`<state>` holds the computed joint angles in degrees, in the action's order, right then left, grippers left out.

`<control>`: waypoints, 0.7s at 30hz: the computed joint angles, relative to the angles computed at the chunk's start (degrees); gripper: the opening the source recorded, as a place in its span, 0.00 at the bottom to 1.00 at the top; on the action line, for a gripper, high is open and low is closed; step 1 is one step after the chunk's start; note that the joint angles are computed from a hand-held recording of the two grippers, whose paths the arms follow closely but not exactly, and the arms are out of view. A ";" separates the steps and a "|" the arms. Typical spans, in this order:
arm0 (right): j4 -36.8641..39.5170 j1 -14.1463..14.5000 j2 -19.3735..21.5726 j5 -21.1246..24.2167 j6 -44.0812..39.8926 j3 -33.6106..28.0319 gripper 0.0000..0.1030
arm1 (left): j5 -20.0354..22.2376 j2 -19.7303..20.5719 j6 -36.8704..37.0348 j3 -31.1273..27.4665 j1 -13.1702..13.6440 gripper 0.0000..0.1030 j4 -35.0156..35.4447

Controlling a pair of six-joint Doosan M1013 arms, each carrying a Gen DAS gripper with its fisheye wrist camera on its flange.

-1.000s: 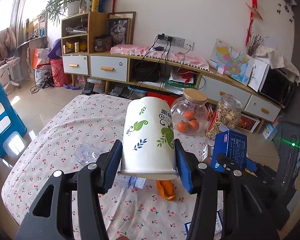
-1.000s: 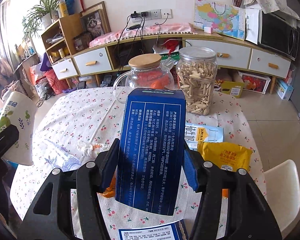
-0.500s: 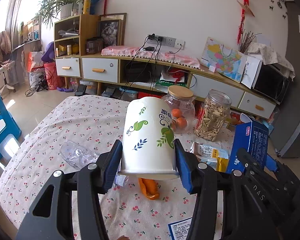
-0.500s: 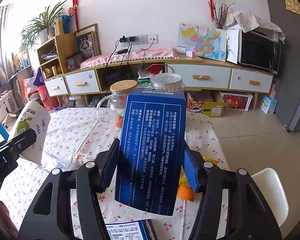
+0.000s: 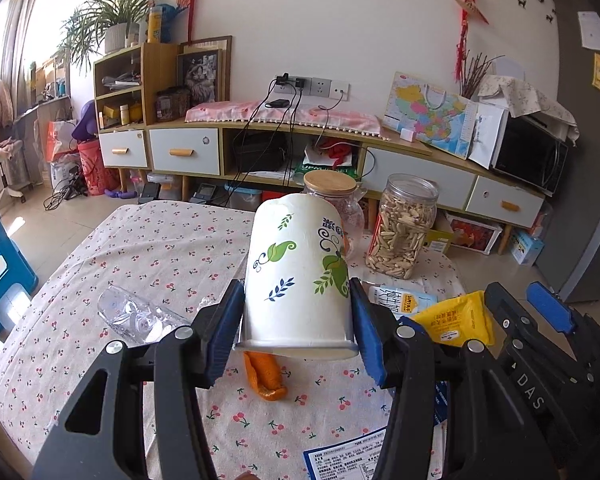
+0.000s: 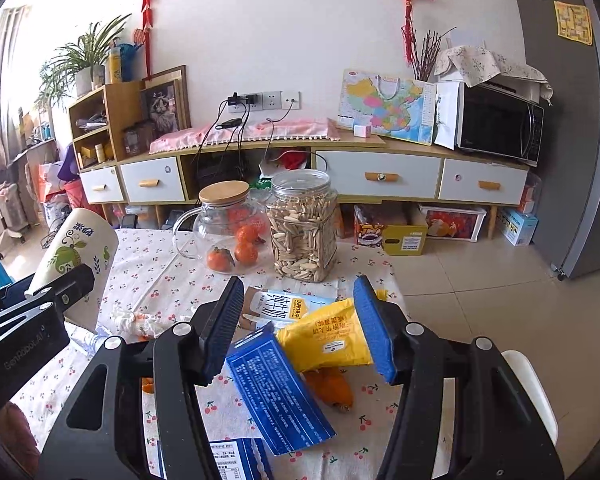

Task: Collect trash

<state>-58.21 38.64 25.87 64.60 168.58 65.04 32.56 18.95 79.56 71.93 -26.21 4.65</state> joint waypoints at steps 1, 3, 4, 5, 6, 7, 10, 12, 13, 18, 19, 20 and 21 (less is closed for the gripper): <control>0.14 -0.02 -0.20 0.00 -0.03 0.32 0.49 | -0.06 0.01 0.16 -0.01 -0.16 0.51 -0.14; 0.46 -0.14 -0.67 0.09 0.08 0.99 0.47 | -0.50 -0.02 0.09 0.10 -0.47 0.51 -0.16; 1.27 -0.32 -0.80 0.14 -0.45 1.12 0.47 | -0.74 -0.06 -0.07 0.19 -0.59 0.51 -0.02; 2.62 -0.58 -0.88 0.24 -1.26 1.13 0.47 | -0.84 -0.06 -0.24 0.20 -0.70 0.51 0.19; 3.66 -0.79 -1.09 -0.04 -1.32 1.46 0.47 | -0.84 -0.05 -0.43 0.16 -0.76 0.51 0.36; 5.51 -1.21 -1.26 -0.72 -1.89 1.65 0.48 | -0.76 -0.03 -0.53 0.12 -0.78 0.51 0.37; 14.65 -2.95 -0.48 -2.76 -8.16 0.61 0.85 | -0.51 -0.11 -1.02 0.20 -0.68 0.51 1.00; 20.80 -4.19 0.54 -4.69 -13.16 -0.32 0.86 | -0.16 -0.11 -0.95 0.16 -0.33 0.51 1.06; 25.71 -5.12 1.18 -5.83 -17.67 -1.03 0.86 | 0.19 -0.03 -0.83 0.01 -0.14 0.51 0.92; 36.35 -6.69 4.73 -6.21 -33.60 -4.49 0.87 | 1.59 0.22 0.02 -0.63 1.06 0.51 -0.56; 36.67 -6.65 5.24 -6.10 -35.92 -4.99 0.87 | 1.81 0.25 0.40 -0.71 1.30 0.51 -0.91; 37.04 -6.63 5.67 -5.71 -38.16 -5.49 0.87 | 1.99 0.27 0.78 -0.76 1.49 0.51 -1.17; 37.24 -6.59 6.14 -5.17 -39.82 -6.05 0.87 | 2.07 0.25 1.04 -0.74 1.63 0.51 -1.28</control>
<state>-20.97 32.05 32.01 59.43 128.76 58.99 34.64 19.20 80.60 71.20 -24.58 3.37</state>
